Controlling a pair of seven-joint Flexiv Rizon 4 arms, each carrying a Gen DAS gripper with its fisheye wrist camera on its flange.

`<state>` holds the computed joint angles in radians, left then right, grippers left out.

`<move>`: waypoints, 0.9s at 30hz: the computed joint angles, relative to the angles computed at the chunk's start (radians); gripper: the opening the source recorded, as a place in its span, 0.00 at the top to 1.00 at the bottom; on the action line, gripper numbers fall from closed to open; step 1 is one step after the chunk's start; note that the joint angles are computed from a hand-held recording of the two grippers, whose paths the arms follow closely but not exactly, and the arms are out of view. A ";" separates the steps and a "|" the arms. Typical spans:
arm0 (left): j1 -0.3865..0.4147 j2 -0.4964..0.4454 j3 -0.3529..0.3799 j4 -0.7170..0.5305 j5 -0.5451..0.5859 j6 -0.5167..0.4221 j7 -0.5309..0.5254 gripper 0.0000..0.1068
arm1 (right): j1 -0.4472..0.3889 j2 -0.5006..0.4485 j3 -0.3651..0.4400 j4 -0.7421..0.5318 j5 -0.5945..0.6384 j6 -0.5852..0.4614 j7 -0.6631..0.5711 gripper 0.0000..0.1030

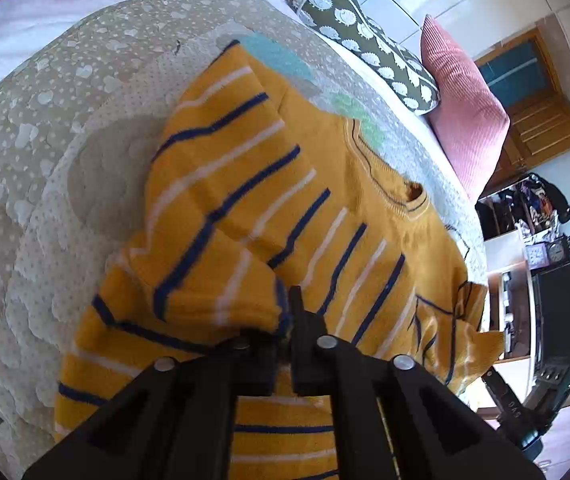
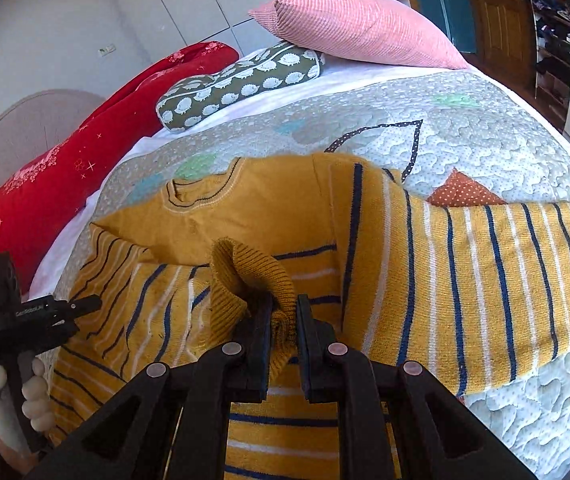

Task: Fold small clothes
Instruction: 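Grasp the sleeve cuff with the right gripper, then fold the held sleeve across the sweater body with the right gripper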

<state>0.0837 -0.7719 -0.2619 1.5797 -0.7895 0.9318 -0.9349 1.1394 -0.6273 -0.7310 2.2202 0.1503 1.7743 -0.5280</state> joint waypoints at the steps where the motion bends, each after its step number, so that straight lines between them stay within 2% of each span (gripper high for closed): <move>1: 0.013 0.010 -0.016 0.010 -0.031 0.032 0.018 0.95 | -0.014 0.003 0.009 -0.005 -0.004 0.004 -0.005 0.89; 5: 0.060 0.069 -0.094 0.083 -0.186 0.189 0.183 0.95 | -0.069 0.007 0.032 -0.041 -0.002 0.038 -0.028 0.89; 8: 0.033 0.084 -0.069 0.127 -0.210 0.285 0.218 0.95 | -0.077 -0.011 0.018 -0.071 0.019 0.030 -0.037 0.93; 11: 0.004 0.066 -0.006 0.143 -0.119 0.263 0.156 0.95 | -0.057 -0.050 -0.016 -0.072 0.026 -0.023 -0.006 0.94; 13: 0.015 0.061 -0.006 0.160 -0.084 0.232 0.147 0.95 | -0.095 -0.051 0.024 -0.059 0.016 -0.047 0.029 0.95; 15: 0.040 0.072 -0.051 0.200 -0.111 0.273 0.205 0.90 | -0.135 -0.047 0.076 -0.031 0.016 0.035 0.033 0.94; 17: 0.051 0.080 -0.077 0.218 -0.126 0.301 0.252 0.81 | -0.163 -0.031 0.121 -0.021 0.034 0.097 0.009 0.94; 18: 0.055 0.081 -0.084 0.219 -0.129 0.301 0.263 0.79 | -0.195 -0.016 0.161 -0.028 0.036 0.115 -0.008 0.90; 21: 0.057 0.080 -0.083 0.216 -0.137 0.289 0.258 0.77 | -0.281 -0.010 0.259 -0.085 0.038 0.116 -0.037 0.56; 23: 0.063 0.080 -0.085 0.212 -0.148 0.269 0.254 0.76 | -0.305 -0.028 0.285 -0.136 0.017 0.068 -0.059 0.53; 25: 0.066 0.084 -0.080 0.209 -0.159 0.246 0.247 0.75 | -0.348 -0.045 0.320 -0.199 -0.043 -0.057 -0.055 0.45; 26: 0.065 0.088 -0.075 0.208 -0.163 0.234 0.242 0.74 | -0.346 -0.060 0.316 -0.220 -0.055 -0.091 -0.041 0.45; 27: 0.071 0.094 -0.076 0.212 -0.173 0.219 0.248 0.74 | -0.317 -0.077 0.280 -0.218 -0.071 -0.082 -0.015 0.44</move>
<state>0.1546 -0.6774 -0.3375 1.7917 -0.9628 1.1511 -0.6868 0.8223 -0.7042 -0.4511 2.0022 0.0792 1.6922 -0.5429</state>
